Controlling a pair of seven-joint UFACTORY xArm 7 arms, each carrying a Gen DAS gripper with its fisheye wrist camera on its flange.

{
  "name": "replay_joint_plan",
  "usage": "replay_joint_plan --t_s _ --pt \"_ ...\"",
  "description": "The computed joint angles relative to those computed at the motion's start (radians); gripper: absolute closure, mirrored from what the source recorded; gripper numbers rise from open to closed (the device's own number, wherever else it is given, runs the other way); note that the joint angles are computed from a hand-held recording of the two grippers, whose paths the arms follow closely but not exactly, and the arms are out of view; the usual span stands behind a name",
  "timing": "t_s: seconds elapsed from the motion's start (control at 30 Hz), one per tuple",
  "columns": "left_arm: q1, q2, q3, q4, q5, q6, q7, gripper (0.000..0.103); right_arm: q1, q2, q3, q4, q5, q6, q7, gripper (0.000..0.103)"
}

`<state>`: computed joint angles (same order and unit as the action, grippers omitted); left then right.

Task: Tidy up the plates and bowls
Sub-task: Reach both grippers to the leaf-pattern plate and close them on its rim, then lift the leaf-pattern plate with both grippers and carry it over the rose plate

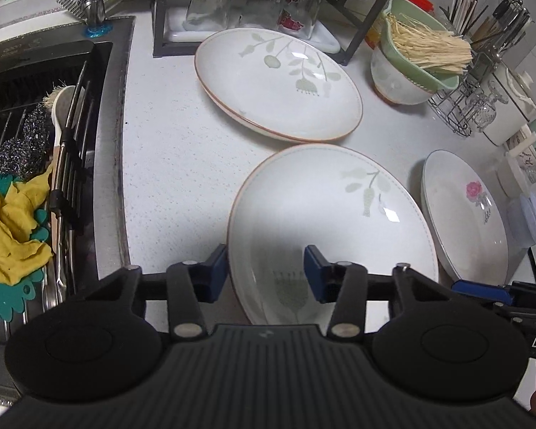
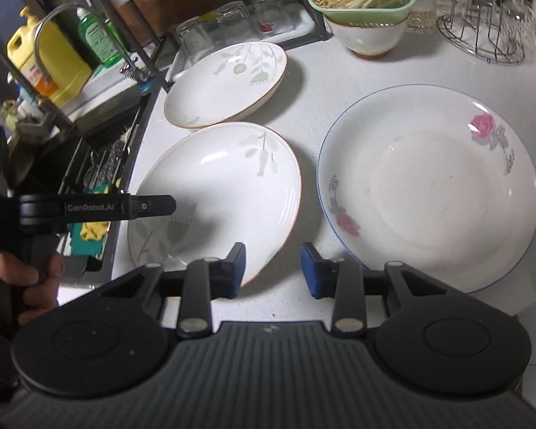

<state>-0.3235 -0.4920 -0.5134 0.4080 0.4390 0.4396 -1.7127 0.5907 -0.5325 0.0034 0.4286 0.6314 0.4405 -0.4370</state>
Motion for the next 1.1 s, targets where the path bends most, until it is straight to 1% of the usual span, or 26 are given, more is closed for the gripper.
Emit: replay_joint_plan --t_s 0.03,0.2,0.33,0.4,0.53,0.6,0.7,0.77,0.9,1.0,1.1 --pt "0.006 -0.002 0.002 -0.008 0.005 -0.014 -0.004 0.059 0.000 0.005 0.003 -0.003 0.003 -0.010 0.005 0.073" --pt "0.038 -0.012 -0.001 -0.029 0.028 -0.049 -0.012 0.070 0.002 0.044 0.015 0.012 0.017 -0.040 0.051 0.087" --pt "0.062 -0.016 -0.004 -0.045 0.044 -0.082 0.001 0.075 0.009 0.073 0.028 0.016 0.024 -0.083 0.082 0.088" --pt "0.078 -0.016 -0.008 -0.053 0.054 -0.103 0.008 0.078 0.020 0.084 0.023 0.014 0.033 -0.105 0.084 0.088" --pt "0.110 -0.016 -0.014 -0.070 0.059 -0.154 0.018 0.079 0.051 0.117 0.003 0.018 0.079 -0.139 0.073 0.089" --pt "0.113 -0.021 -0.004 -0.084 0.046 -0.185 0.033 0.079 0.062 0.138 -0.008 0.029 0.103 -0.142 0.062 0.089" --pt "0.105 -0.034 0.018 -0.111 0.002 -0.228 0.063 0.079 0.064 0.153 -0.017 0.043 0.147 -0.124 0.039 0.089" --pt "0.094 -0.040 0.029 -0.122 -0.032 -0.246 0.090 0.079 0.049 0.157 -0.011 0.052 0.167 -0.107 0.044 0.089" --pt "0.041 -0.056 0.071 -0.137 -0.116 -0.246 0.154 0.079 0.000 0.151 0.026 0.063 0.123 -0.059 0.072 0.088" --pt "-0.009 -0.071 0.112 -0.148 -0.178 -0.242 0.215 0.079 -0.017 0.139 0.023 0.072 0.121 -0.016 0.075 0.088" --pt "-0.036 -0.085 0.136 -0.146 -0.226 -0.227 0.266 0.079 -0.033 0.120 0.025 0.078 0.115 0.023 0.073 0.088"
